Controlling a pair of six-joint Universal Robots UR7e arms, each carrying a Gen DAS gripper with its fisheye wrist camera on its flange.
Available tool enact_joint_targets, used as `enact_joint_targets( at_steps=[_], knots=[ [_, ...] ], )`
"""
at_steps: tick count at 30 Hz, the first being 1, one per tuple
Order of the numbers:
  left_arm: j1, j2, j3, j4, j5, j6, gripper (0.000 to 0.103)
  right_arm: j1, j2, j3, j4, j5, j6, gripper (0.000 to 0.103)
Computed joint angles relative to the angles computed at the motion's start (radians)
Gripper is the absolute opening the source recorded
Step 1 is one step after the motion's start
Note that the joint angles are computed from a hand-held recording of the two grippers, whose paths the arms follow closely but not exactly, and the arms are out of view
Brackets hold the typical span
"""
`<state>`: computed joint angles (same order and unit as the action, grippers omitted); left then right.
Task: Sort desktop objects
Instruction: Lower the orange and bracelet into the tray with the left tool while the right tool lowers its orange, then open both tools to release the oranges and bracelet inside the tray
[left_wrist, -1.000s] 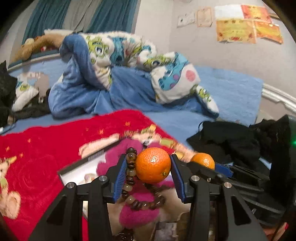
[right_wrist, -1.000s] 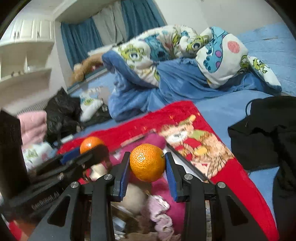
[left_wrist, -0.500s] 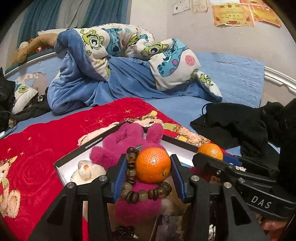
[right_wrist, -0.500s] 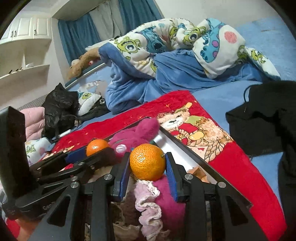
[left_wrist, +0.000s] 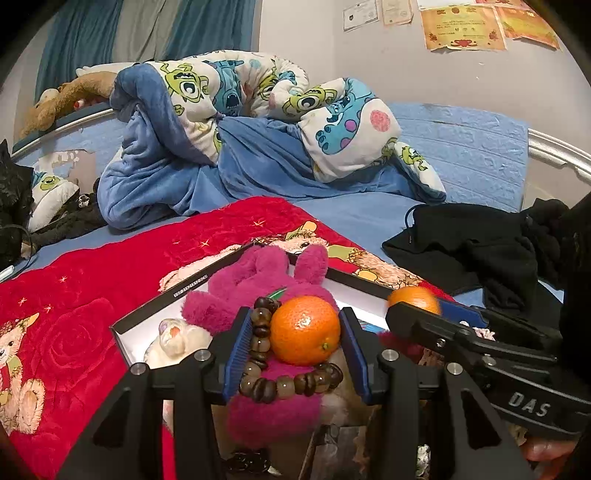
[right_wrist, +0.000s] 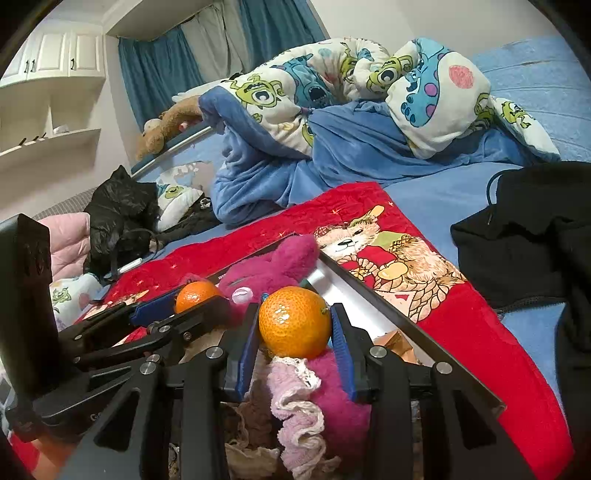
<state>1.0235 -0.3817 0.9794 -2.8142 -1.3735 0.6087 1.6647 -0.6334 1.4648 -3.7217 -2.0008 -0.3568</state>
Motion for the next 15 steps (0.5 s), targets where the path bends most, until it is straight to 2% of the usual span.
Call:
enact_joint_targets(
  at_steps=[2, 4, 5, 7, 9, 15],
  knots=[
    [-0.001, 0.001, 0.004, -0.022, 0.016, -0.010, 0.059, -0.003, -0.004, 0.009, -0.013, 0.014, 0.001, 0.048],
    [0.004, 0.002, -0.006, -0.020, 0.011, -0.034, 0.076, -0.007, -0.011, 0.022, -0.029, 0.032, 0.014, 0.066],
    [0.008, 0.001, -0.011, -0.013, -0.002, -0.050, 0.082, -0.010, -0.014, 0.029, -0.039, 0.042, 0.021, 0.071],
    [0.014, 0.000, -0.019, -0.007, -0.009, -0.077, 0.100, -0.017, -0.024, 0.047, -0.061, 0.068, 0.042, 0.090],
    [0.018, -0.006, -0.009, -0.028, -0.027, -0.077, 0.103, -0.027, -0.034, 0.067, -0.085, 0.106, 0.061, 0.103],
    [-0.004, -0.014, 0.053, -0.133, 0.021, 0.028, 0.103, -0.046, -0.050, 0.099, -0.136, 0.160, 0.119, 0.103]
  ],
)
